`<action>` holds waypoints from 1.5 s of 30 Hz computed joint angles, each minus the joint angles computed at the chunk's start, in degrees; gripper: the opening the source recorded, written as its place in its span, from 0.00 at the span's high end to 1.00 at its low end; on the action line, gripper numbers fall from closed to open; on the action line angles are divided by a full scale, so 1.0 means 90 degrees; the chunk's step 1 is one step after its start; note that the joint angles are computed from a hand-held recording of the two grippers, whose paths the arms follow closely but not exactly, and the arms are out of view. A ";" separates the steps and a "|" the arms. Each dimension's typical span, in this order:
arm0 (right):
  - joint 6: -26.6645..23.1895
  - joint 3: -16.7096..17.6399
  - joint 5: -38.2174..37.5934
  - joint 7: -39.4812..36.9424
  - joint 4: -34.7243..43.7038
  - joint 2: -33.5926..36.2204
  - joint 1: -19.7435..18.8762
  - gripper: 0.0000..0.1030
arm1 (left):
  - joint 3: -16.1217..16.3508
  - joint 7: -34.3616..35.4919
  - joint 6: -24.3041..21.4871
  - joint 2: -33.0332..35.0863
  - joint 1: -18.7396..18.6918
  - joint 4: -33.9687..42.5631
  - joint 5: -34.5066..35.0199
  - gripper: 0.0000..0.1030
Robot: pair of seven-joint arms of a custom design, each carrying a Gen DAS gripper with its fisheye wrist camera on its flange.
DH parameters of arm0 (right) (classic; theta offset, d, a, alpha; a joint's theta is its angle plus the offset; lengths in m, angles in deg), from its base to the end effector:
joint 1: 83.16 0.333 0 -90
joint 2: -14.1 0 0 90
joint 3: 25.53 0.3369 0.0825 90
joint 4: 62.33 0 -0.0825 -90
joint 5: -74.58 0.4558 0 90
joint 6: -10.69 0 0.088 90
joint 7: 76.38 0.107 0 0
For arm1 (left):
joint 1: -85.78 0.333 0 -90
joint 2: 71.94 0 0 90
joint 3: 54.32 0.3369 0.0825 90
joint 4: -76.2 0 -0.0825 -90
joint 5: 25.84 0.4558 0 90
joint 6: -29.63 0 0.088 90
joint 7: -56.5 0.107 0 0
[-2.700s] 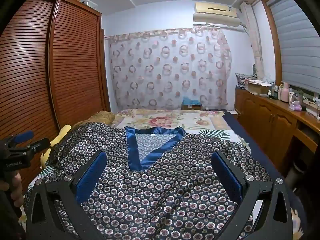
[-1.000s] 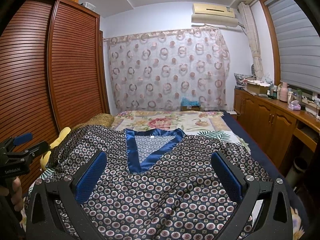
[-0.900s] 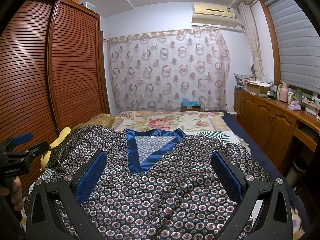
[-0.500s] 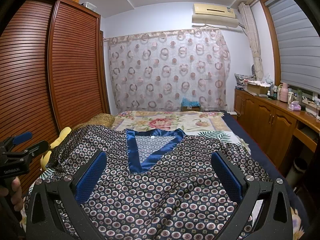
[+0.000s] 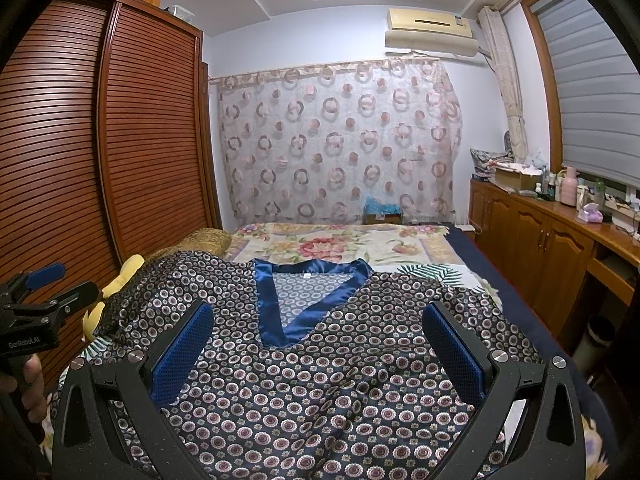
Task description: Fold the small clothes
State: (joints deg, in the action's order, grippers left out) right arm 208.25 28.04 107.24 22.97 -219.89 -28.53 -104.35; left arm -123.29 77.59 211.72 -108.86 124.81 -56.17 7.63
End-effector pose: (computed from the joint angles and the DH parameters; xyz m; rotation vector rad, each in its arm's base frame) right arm 0.3906 0.1987 0.4862 -1.3691 1.3886 -1.0207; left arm 0.4349 -0.3955 0.4965 -1.3364 1.6607 -1.1114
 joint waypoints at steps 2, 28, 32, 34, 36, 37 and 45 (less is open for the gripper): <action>0.0001 -0.0006 -0.0012 0.0003 0.0004 0.0009 0.0002 0.00 | 0.0030 0.0009 -0.0014 -0.0003 -0.0037 -0.0003 -0.0003 0.00; 0.0219 -0.0872 0.0161 -0.1197 0.0348 0.1176 0.0807 0.00 | 0.0627 0.0171 -0.0510 0.1092 -0.0405 -0.0235 0.0751 0.00; 0.0216 -0.1128 0.0239 -0.1562 0.0480 0.1467 0.1071 0.00 | 0.0899 0.0148 -0.0597 0.1401 -0.0580 -0.0329 0.1099 0.00; 0.0236 -0.1288 0.0235 -0.1743 0.0571 0.1671 0.1240 0.00 | 0.1012 0.0141 -0.0667 0.1546 -0.0619 -0.0347 0.1284 0.00; 0.0210 -0.1477 0.0185 -0.1937 0.0694 0.1912 0.1434 0.00 | 0.1043 0.0054 -0.0668 0.1634 -0.0581 -0.0354 0.1491 0.00; 0.0194 -0.1642 0.0120 -0.2026 0.0748 0.2033 0.1586 0.00 | 0.1102 0.0032 -0.0629 0.1702 -0.0578 -0.0373 0.1593 0.00; -0.0290 -0.3314 -0.0526 -0.2625 0.1401 0.2978 0.3082 0.00 | 0.1961 0.0262 -0.0691 0.2625 -0.1058 -0.0287 0.2080 0.08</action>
State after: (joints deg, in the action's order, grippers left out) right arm 205.64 -1.78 102.51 -0.66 -207.28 -1.73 -76.61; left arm -105.64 79.94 205.50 -85.24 115.28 -58.76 26.35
